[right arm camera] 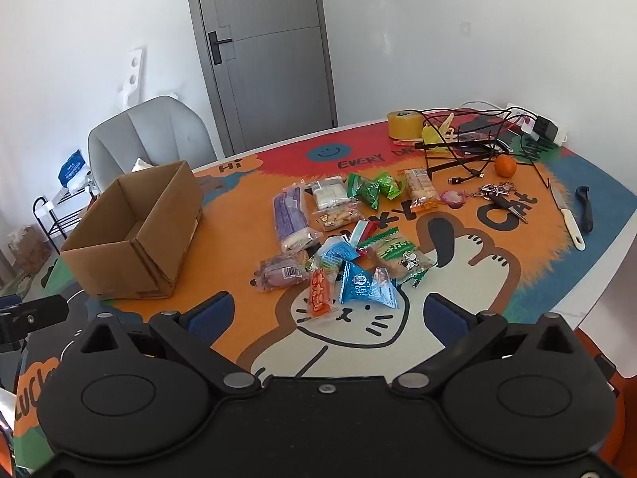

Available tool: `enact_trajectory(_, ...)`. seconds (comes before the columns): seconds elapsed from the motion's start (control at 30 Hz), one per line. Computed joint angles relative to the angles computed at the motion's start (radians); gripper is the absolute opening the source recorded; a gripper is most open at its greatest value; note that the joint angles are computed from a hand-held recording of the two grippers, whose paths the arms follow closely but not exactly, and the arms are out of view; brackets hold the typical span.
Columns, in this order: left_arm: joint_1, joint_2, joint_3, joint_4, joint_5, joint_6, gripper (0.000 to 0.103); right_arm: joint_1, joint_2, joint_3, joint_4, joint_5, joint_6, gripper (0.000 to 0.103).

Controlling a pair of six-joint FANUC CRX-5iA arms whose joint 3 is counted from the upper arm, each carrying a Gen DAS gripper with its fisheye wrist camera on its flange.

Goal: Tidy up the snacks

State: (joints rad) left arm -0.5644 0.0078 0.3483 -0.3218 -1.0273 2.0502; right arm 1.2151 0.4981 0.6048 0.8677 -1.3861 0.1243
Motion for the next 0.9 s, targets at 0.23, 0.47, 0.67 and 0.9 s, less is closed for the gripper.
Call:
enact_trajectory(0.23, 0.001, -0.003, 0.004, -0.006, -0.003, 0.012, 0.102, 0.003, 0.01, 0.013, 0.018, -0.007, 0.014, 0.103)
enact_trajectory(0.47, 0.008, -0.007, 0.002, 0.003, 0.002, 0.004, 0.102, 0.0, 0.015, 0.017, 0.023, -0.007, 0.018, 0.103)
enact_trajectory(0.67, 0.008, -0.012, 0.0, 0.003, 0.0, 0.004, 0.102, -0.002, 0.02, 0.027, 0.013, -0.011, 0.018, 0.103)
enact_trajectory(0.9, 0.016, -0.016, 0.002, 0.003, 0.002, 0.015, 0.102, 0.002, 0.017, 0.024, 0.025, -0.008, 0.018, 0.103)
